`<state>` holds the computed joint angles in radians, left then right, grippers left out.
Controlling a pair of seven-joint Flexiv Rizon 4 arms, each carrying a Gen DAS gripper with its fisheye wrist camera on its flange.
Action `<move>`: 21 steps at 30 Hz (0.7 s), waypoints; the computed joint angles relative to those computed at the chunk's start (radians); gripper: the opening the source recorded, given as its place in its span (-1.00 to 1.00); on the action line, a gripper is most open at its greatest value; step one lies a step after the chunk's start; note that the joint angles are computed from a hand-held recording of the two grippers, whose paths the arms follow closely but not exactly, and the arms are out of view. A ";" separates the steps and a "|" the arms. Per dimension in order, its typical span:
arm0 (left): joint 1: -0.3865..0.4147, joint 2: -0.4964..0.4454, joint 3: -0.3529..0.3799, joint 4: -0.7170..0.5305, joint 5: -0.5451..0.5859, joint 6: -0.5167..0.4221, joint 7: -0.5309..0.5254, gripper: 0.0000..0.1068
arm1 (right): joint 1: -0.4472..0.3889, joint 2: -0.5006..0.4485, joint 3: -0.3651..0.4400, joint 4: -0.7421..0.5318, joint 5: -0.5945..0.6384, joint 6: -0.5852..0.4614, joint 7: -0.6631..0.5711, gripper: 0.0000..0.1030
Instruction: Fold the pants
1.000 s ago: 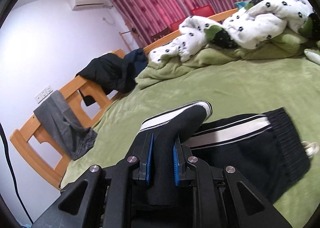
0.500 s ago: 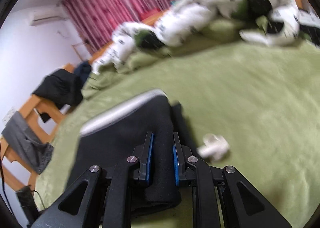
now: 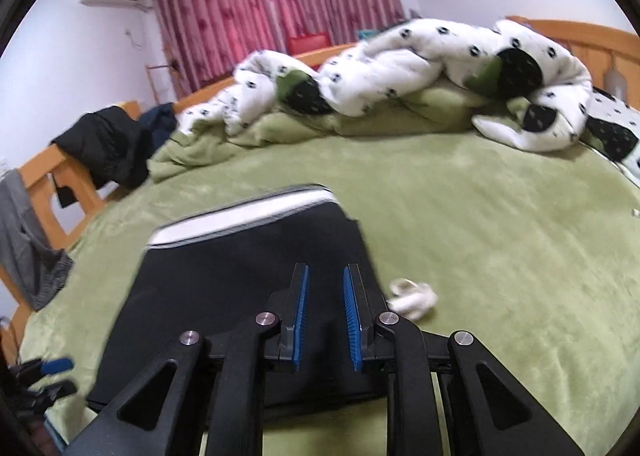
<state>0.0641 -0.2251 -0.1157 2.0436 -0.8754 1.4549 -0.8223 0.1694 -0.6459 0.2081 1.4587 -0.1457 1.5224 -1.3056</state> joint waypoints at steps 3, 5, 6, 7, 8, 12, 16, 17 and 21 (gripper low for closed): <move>-0.034 -0.070 0.066 -0.073 0.161 -0.055 -0.174 0.19 | 0.046 -0.004 -0.058 -0.010 -0.051 -0.093 -0.003 -0.64; -0.032 -0.100 0.074 -0.083 0.229 -0.105 -0.236 0.23 | 0.079 -0.017 -0.107 -0.023 -0.085 -0.215 0.015 -0.66; -0.005 -0.104 0.031 -0.066 0.196 -0.102 -0.202 0.26 | 0.087 -0.019 -0.123 -0.003 -0.091 -0.217 0.023 -0.66; 0.025 -0.102 -0.017 -0.045 0.144 -0.097 -0.150 0.27 | 0.100 -0.015 -0.146 0.025 -0.103 -0.185 0.034 -0.67; 0.040 -0.100 -0.046 -0.030 0.102 -0.082 -0.114 0.27 | 0.111 -0.002 -0.164 0.058 -0.122 -0.156 0.032 -0.67; 0.067 -0.076 -0.046 -0.048 0.022 -0.173 -0.063 0.26 | 0.085 0.028 -0.127 0.061 -0.141 -0.212 -0.033 -0.61; 0.053 -0.103 0.014 -0.120 0.043 -0.215 -0.112 0.22 | 0.086 0.028 -0.141 0.027 -0.133 -0.152 -0.020 0.27; 0.054 -0.120 0.032 -0.153 0.073 -0.237 -0.143 0.22 | 0.062 0.012 -0.105 -0.011 -0.119 -0.151 -0.050 0.27; 0.090 -0.185 0.026 -0.263 0.091 -0.332 -0.213 0.22 | 0.032 -0.097 -0.031 -0.247 -0.082 -0.332 -0.139 0.30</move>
